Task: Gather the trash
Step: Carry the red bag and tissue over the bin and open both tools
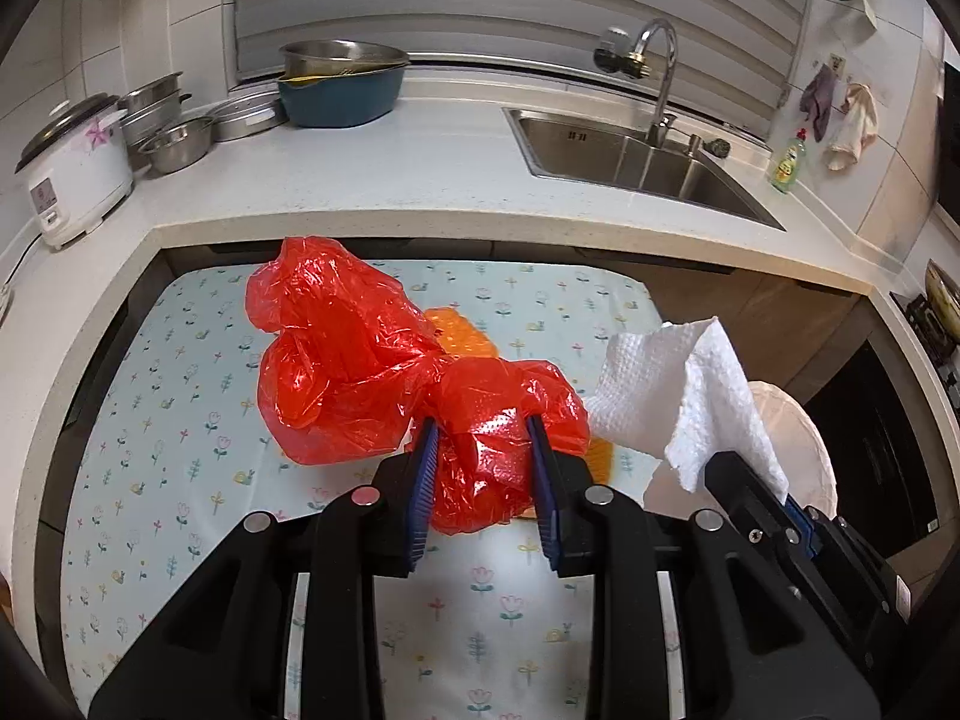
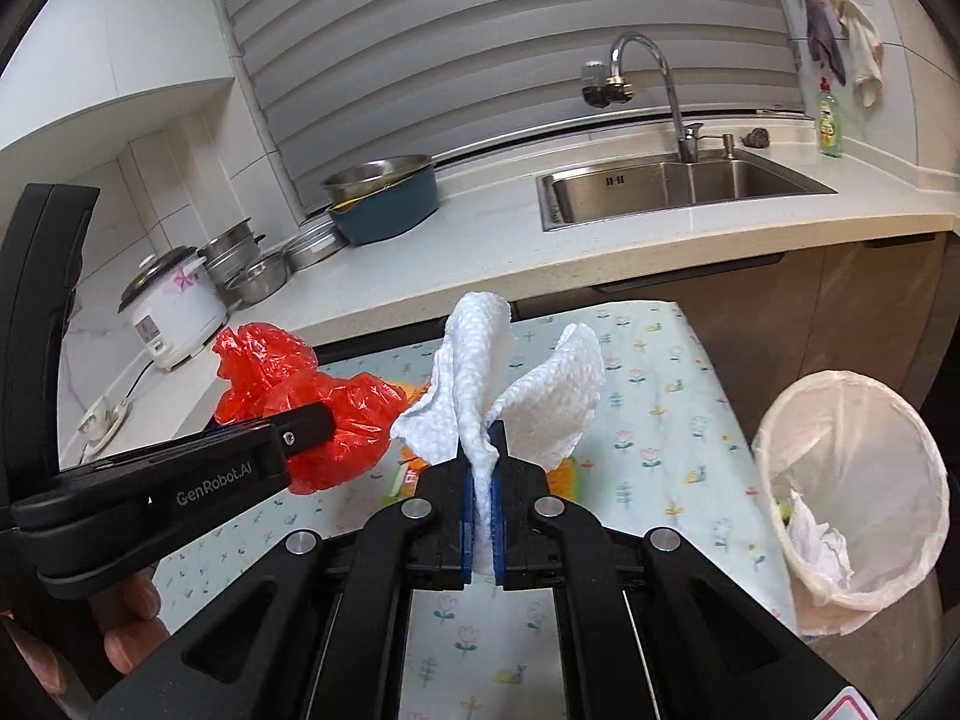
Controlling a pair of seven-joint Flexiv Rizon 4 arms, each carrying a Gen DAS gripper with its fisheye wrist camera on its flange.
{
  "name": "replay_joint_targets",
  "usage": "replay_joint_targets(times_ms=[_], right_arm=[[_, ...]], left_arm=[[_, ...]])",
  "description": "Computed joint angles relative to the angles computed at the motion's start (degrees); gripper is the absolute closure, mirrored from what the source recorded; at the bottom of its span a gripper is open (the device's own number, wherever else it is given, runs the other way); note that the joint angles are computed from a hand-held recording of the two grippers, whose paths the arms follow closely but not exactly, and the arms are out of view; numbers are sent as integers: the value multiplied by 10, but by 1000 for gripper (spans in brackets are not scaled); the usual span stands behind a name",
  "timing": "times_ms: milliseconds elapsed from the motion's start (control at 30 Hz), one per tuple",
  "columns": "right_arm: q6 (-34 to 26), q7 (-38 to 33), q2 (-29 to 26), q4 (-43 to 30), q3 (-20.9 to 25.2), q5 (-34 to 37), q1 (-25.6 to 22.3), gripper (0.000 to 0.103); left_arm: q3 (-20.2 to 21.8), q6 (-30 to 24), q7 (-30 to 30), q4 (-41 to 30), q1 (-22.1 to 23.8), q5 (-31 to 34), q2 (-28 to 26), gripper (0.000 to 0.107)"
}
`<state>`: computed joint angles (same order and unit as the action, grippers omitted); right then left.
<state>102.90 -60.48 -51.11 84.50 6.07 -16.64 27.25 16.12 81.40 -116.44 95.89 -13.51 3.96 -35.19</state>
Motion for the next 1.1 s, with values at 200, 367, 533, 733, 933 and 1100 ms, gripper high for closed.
replay_joint_targets(times_ms=[200,367,533,733,933,1100], right_arm=[[35,0,30,53,-31,29,-14,98],[51,0,45,84,-46,49,-36,98],[62,5,52,105,-64,75,-53,98],[59,15,46,109,-82,96,-72,98],[51,24,36,103,-103,111,-78,98],[38,32,23,84,-108,111,-84,98]], left_arm=[[-15,-27,5,-46,-29,11,-20,79],[-44,-48,33,-90,-40,17,-44,79],[-80,-70,85,-141,-45,14,-77,79],[-121,-92,155,-204,-46,-4,-123,79],[-171,-101,248,-263,-36,-41,-171,78],[-188,-108,302,-297,-36,-76,-203,73]])
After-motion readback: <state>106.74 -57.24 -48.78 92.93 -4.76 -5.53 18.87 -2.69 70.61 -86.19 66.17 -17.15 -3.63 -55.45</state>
